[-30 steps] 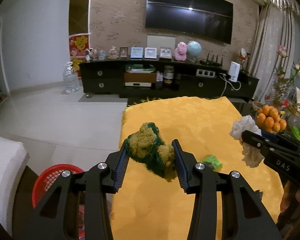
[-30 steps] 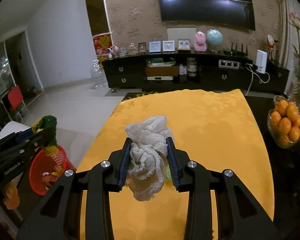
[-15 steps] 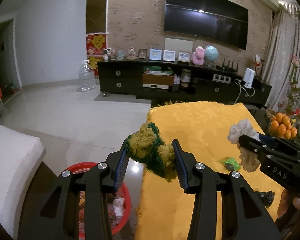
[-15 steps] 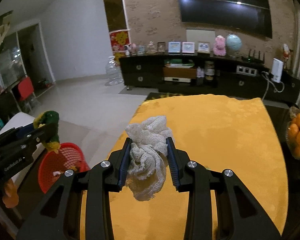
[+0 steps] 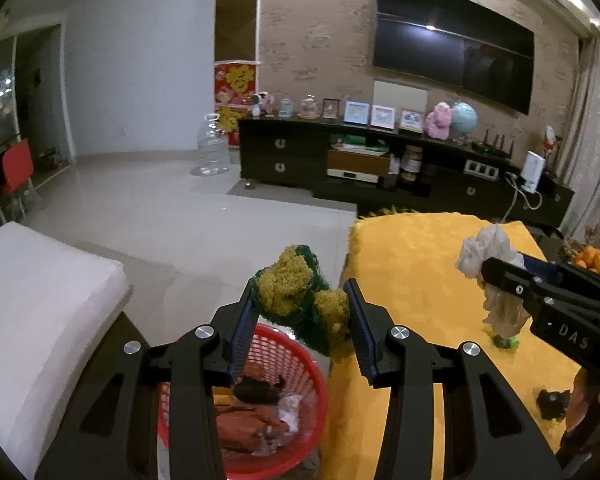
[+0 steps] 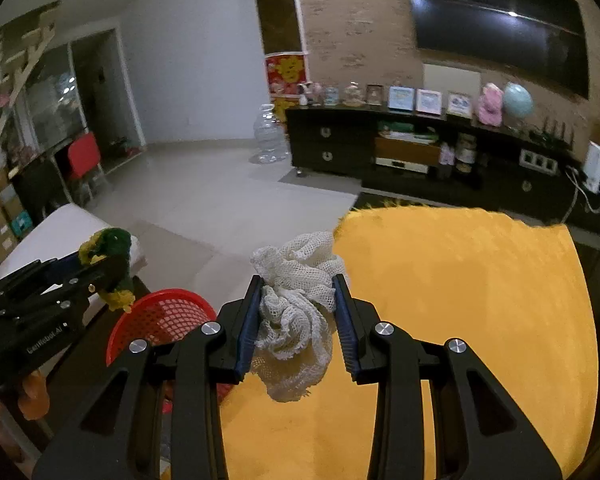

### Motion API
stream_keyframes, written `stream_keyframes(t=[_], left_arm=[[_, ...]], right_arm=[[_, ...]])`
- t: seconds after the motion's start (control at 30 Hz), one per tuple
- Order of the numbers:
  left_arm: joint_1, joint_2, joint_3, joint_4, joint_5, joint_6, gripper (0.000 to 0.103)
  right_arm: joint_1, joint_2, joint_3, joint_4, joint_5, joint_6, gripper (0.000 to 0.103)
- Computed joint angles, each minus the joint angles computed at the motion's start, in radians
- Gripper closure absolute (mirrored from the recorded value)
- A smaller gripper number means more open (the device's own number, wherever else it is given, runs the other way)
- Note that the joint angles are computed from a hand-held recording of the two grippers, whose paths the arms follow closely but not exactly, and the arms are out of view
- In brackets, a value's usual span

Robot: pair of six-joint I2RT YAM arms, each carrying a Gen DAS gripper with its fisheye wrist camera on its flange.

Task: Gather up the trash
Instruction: 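Carry the sponge and white net with both tools over the red wastebasket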

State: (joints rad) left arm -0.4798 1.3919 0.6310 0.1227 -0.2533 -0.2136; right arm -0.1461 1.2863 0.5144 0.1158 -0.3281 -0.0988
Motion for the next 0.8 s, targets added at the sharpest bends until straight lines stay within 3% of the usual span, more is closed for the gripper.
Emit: stream_keyframes(t=[0.4,0.8], left_arm=[[0.069,0.034,-0.016,0.009,-0.023,0.034,0.062],[0.168,0.058,-0.037,0.023,0.04,0.067,0.062]], right_arm=[[0.074,0.142,0.051,0.042,-0.032,0.026,0.069],[0.227,0.204,0.042,0.075,0.028,0.045,0.069]])
